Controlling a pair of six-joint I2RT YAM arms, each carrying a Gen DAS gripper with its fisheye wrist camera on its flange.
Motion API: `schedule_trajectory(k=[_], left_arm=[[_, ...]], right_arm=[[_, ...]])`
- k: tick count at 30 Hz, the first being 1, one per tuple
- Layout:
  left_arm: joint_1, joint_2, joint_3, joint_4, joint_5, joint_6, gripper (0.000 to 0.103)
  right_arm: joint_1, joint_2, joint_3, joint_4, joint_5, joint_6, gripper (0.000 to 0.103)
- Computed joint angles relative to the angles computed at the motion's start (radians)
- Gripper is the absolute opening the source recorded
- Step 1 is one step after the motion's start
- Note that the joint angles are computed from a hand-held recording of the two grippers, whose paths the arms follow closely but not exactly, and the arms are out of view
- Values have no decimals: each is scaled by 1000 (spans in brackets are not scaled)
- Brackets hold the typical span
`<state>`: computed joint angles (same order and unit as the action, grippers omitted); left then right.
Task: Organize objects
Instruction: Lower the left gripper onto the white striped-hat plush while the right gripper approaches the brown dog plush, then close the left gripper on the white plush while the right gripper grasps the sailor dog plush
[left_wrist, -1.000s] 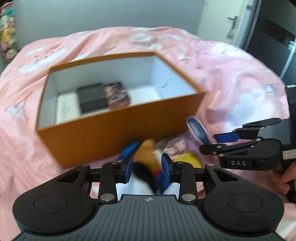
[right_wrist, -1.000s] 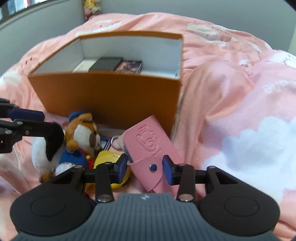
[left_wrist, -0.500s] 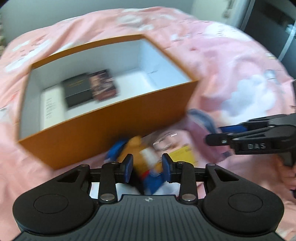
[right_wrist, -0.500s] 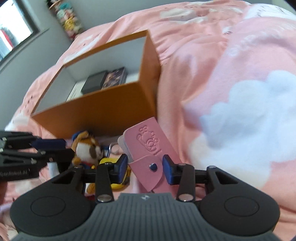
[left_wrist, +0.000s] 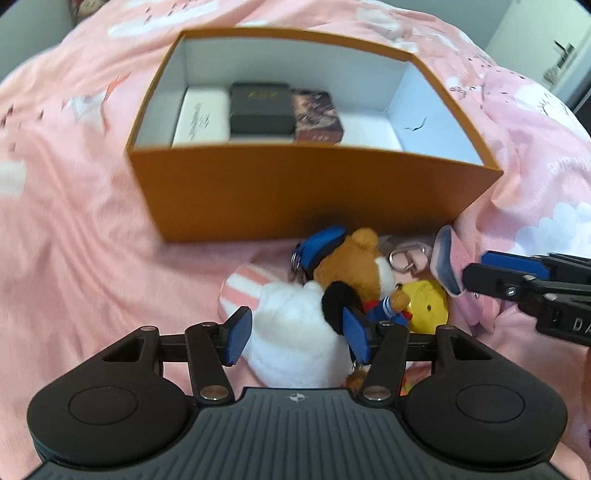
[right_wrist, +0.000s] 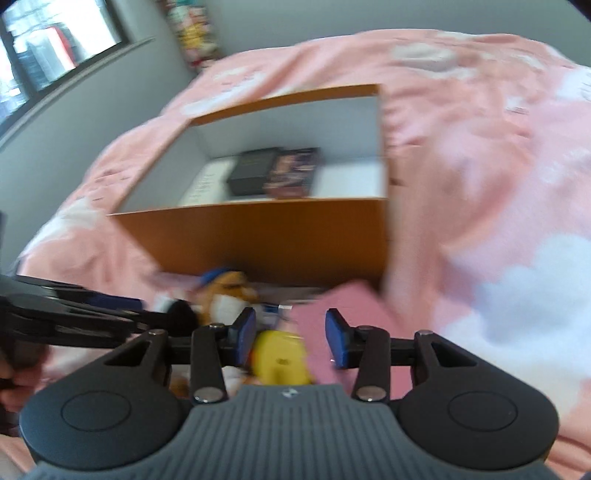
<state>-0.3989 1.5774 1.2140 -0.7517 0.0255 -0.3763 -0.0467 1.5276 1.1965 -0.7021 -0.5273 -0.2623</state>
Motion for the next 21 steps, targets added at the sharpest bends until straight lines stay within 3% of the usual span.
schedule_trajectory(k=[5,9,16,21], left_arm=[[32,-71,-65,-27,13,-30,62],[64,-121,-105,-31,28,-52,60],[92,-193,-152,5,43,-90,55],[136,-222,-179,56,117,-123,75]], right_arm=[[127,22,6,-6,14,-87,34],[206,49,2,13,-2,-134,16],[300,87,-21,71,55,-159,6],[300,107,-10,46,13,-169,6]])
